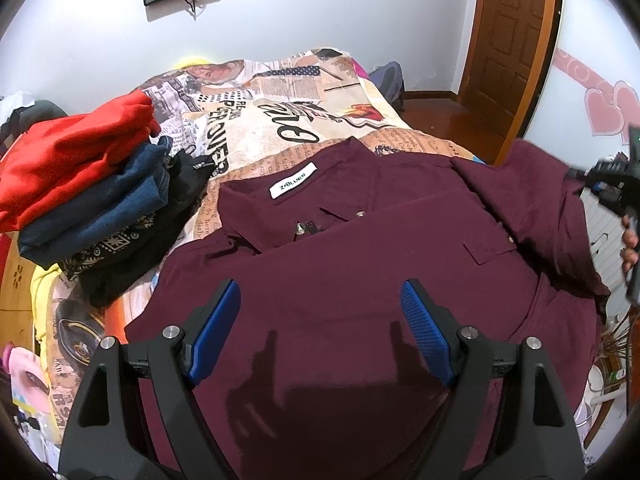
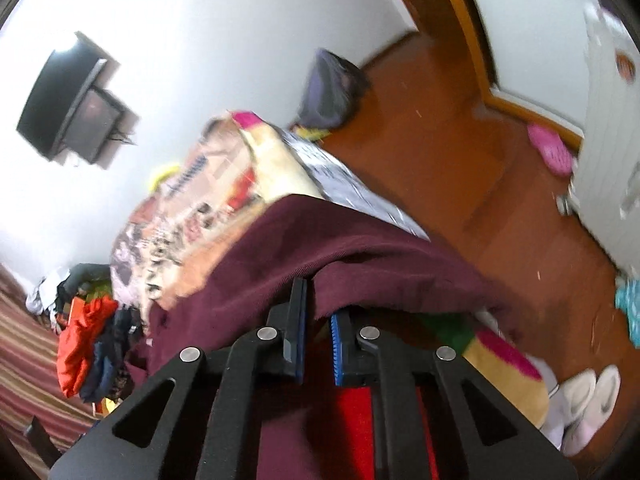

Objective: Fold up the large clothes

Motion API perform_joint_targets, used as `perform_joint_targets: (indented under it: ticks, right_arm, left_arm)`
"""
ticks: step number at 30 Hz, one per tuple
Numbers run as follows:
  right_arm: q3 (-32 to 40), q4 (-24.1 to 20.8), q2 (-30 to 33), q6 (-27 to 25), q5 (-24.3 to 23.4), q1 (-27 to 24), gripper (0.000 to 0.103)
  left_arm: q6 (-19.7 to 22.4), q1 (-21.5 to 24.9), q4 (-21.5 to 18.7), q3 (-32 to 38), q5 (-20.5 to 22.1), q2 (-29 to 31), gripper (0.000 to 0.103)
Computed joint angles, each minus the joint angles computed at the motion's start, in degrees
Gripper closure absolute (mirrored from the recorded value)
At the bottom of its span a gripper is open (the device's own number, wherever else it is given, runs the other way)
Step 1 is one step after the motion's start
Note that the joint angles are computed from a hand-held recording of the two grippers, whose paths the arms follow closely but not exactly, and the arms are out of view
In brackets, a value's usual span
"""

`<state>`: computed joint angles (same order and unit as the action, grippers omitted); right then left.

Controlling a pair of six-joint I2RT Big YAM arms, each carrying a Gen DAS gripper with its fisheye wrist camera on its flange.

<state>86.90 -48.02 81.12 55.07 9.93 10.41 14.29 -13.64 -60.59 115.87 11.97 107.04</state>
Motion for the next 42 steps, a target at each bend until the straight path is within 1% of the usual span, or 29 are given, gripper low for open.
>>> perform_joint_targets:
  ticks: [2, 9, 12, 15, 17, 21, 23, 27, 31, 32, 34, 35, 36, 39, 40, 41, 42]
  right_arm:
    - [2.9, -0.5, 0.4, -2.7, 0.7, 1.0, 0.095]
    - [12.4, 1.5, 3.1, -10.8, 2.3, 6.0, 0.096]
    - [17.6, 1.9, 5.9, -14.2, 0.9, 8.7, 0.096]
    - [22.7, 1.2, 9.5, -17.2, -0.3, 11.2, 0.096]
    - [26.0, 0.6, 12.2, -18.7, -2.2, 12.5, 0.096]
    - [33.1, -3.2, 18.3, -21.7, -4.7, 14.9, 0.096]
    - [37.3, -6.5, 21.9, -22.9, -7.0, 15.8, 0.096]
    - [44.6, -15.1, 29.0, -25.1, -11.8, 16.7, 0.096]
    - [45.4, -20.7, 32.4, -26.7, -16.4, 16.9, 0.095]
    - [45.8, -21.7, 33.1, -26.9, -16.8, 17.1, 0.095]
    - [45.1, -22.5, 33.7, -27.7, -17.2, 17.5, 0.094]
    - [46.1, -23.0, 34.2, -27.3, -16.9, 18.0, 0.094]
    - [45.5, -22.9, 34.1, -27.3, -17.0, 17.9, 0.094]
    - [47.2, -26.3, 34.9, -27.3, -17.9, 18.0, 0.087]
    - [47.5, -27.2, 34.9, -27.1, -18.6, 17.7, 0.082]
    - [47.5, -27.8, 34.6, -26.8, -19.2, 17.7, 0.079]
    - [47.1, -27.9, 34.1, -26.5, -19.6, 17.7, 0.073]
  left_arm:
    - [-0.1, 0.3, 0.4, -0.5, 0.4, -0.6, 0.021]
    - [-0.4, 1.8, 2.4, -2.8, 2.2, -2.9, 0.021]
    - [-0.5, 2.7, 3.2, -3.9, 2.9, -3.8, 0.021]
    - [-0.7, 3.8, 3.9, -4.9, 3.6, -4.6, 0.021]
    - [-0.9, 4.5, 4.4, -5.6, 4.0, -5.1, 0.021]
    - [-1.7, 6.1, 5.2, -6.9, 4.7, -6.0, 0.021]
    - [-2.3, 6.9, 5.3, -7.2, 4.9, -6.2, 0.021]
    - [-3.3, 8.3, 5.1, -8.0, 5.0, -6.6, 0.021]
    - [-3.5, 9.0, 5.1, -9.1, 4.5, -7.1, 0.021]
    - [-3.5, 9.0, 5.1, -9.2, 4.4, -7.1, 0.021]
    - [-3.5, 8.9, 4.9, -9.5, 4.1, -7.2, 0.021]
    - [-3.4, 8.8, 4.9, -9.5, 4.0, -7.3, 0.021]
    - [-3.2, 8.6, 4.8, -9.4, 3.8, -7.3, 0.021]
    - [-2.8, 8.2, 4.8, -9.0, 3.7, -7.2, 0.021]
    - [-2.6, 8.0, 4.8, -8.8, 3.6, -7.1, 0.021]
    - [-2.4, 7.8, 4.8, -8.5, 3.6, -7.1, 0.021]
    - [-2.2, 7.5, 4.7, -8.2, 3.6, -7.0, 0.021]
